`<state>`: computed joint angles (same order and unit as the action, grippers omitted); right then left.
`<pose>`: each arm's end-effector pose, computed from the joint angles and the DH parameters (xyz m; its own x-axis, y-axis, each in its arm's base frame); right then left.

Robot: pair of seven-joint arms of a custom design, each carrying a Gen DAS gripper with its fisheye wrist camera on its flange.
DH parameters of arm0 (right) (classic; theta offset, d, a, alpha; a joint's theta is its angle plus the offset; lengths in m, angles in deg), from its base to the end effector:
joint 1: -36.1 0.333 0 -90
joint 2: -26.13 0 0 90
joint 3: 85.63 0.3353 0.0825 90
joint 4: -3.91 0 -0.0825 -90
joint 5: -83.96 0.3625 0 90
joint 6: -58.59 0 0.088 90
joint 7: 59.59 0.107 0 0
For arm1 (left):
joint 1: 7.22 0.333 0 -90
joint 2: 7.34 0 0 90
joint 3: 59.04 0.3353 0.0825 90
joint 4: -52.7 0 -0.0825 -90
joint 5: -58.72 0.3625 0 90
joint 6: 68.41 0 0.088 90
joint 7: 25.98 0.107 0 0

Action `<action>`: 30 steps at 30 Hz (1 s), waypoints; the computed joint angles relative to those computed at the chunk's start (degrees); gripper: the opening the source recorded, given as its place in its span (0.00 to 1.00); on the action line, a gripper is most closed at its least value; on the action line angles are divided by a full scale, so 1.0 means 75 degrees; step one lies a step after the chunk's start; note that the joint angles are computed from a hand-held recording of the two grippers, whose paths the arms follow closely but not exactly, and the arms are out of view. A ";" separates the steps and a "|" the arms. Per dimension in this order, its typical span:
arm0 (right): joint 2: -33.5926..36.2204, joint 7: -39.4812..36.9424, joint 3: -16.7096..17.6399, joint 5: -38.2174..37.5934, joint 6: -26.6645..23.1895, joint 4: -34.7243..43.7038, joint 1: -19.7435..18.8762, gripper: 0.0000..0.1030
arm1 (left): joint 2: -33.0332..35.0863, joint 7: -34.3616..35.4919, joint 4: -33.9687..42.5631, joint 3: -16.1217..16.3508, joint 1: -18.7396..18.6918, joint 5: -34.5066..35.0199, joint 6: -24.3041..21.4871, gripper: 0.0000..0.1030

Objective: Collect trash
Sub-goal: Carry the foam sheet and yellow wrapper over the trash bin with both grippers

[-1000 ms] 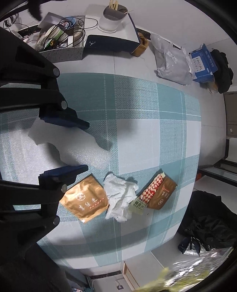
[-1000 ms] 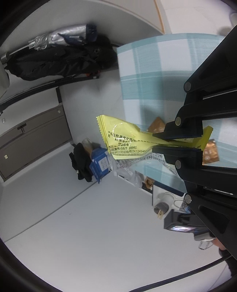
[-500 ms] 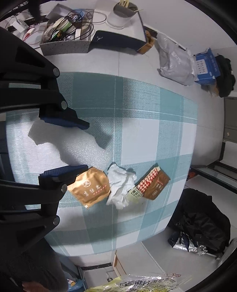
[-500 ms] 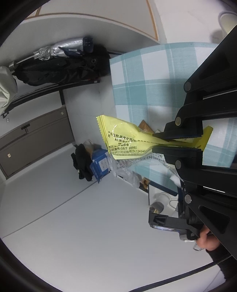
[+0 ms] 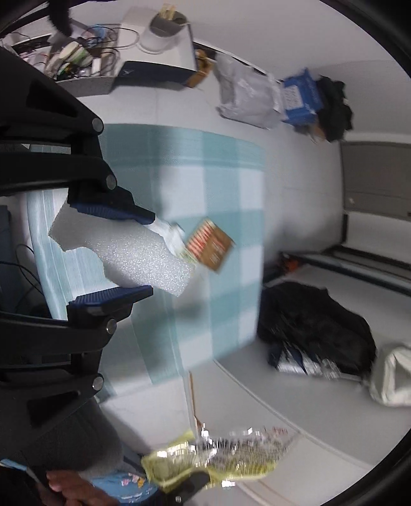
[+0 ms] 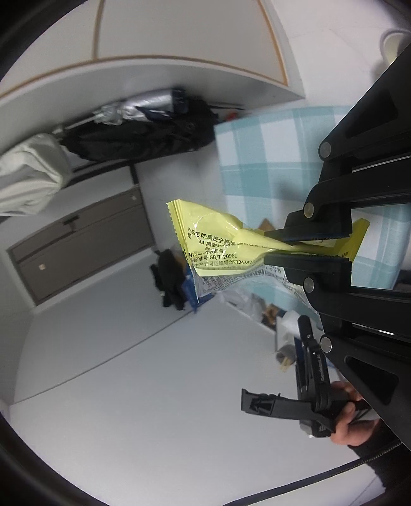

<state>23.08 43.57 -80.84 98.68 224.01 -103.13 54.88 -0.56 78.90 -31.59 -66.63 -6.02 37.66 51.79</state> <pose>0.5295 0.2165 0.6888 0.2018 -0.8805 -0.4290 -0.5897 0.2406 -0.7710 0.6091 -0.0796 0.6854 -0.3208 -0.9148 0.2454 -0.8334 0.1496 -0.5321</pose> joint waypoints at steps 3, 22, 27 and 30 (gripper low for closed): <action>-0.0290 -0.0017 -0.0066 0.0098 0.0245 -0.0176 -0.0039 0.06 | -0.0101 0.0044 0.0241 -0.0093 -0.0091 -0.0159 0.0086 0.33; -0.2968 0.1068 -0.0286 -0.0978 0.0934 -0.2659 -0.1672 0.06 | 0.0640 0.0742 0.2574 -0.0980 -0.1478 -0.0618 -0.0602 0.33; -0.3765 0.1501 -0.0295 -0.1526 0.0465 -0.3605 -0.2407 0.06 | 0.1378 0.0312 0.3509 -0.1248 -0.2053 -0.0305 -0.1240 0.33; -0.4211 0.1700 -0.0423 -0.1646 0.0305 -0.4214 -0.2678 0.07 | 0.1972 0.0094 0.4241 -0.1353 -0.2497 0.0093 -0.1685 0.33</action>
<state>-8.50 56.32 -84.01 86.33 226.30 -134.74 34.79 14.24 79.60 0.21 -76.78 -24.75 38.35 39.15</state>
